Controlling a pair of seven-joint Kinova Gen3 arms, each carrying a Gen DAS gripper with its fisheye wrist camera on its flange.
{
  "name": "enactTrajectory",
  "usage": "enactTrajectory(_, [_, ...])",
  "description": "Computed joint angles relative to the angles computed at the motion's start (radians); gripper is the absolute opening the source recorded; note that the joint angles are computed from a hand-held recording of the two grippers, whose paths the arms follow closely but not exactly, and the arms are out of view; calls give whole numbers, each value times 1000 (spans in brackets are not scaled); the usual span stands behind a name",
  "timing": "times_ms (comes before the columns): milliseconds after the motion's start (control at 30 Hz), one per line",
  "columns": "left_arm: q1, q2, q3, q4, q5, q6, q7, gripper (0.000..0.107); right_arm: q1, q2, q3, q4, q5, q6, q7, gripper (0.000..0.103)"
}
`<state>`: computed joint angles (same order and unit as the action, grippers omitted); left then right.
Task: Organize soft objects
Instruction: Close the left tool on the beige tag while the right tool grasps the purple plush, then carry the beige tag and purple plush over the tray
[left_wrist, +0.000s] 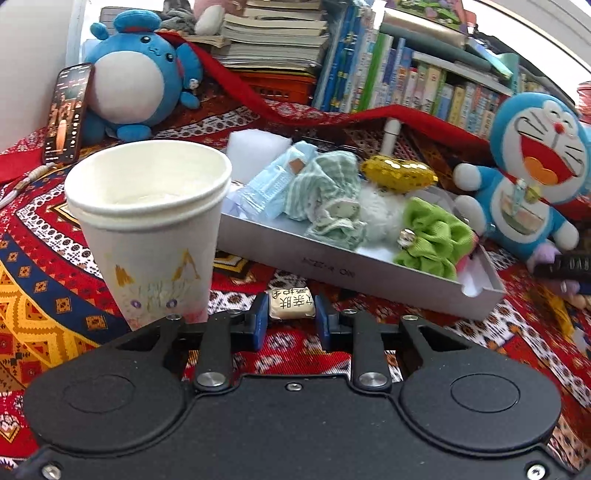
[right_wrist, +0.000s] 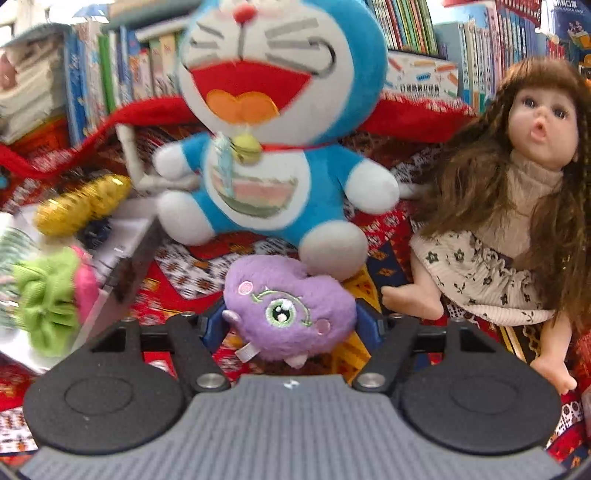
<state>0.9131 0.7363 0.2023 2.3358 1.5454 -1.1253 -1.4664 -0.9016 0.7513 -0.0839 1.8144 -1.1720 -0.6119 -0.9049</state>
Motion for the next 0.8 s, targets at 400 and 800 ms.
enactTrajectory(400, [121, -46, 27, 54, 34, -86, -6, 25, -99, -103, -37, 116, 152, -76, -147, 72])
enactTrajectory(800, [204, -200, 35, 197, 29, -131, -21, 25, -200, -141, -82, 120, 48, -174, -38, 73])
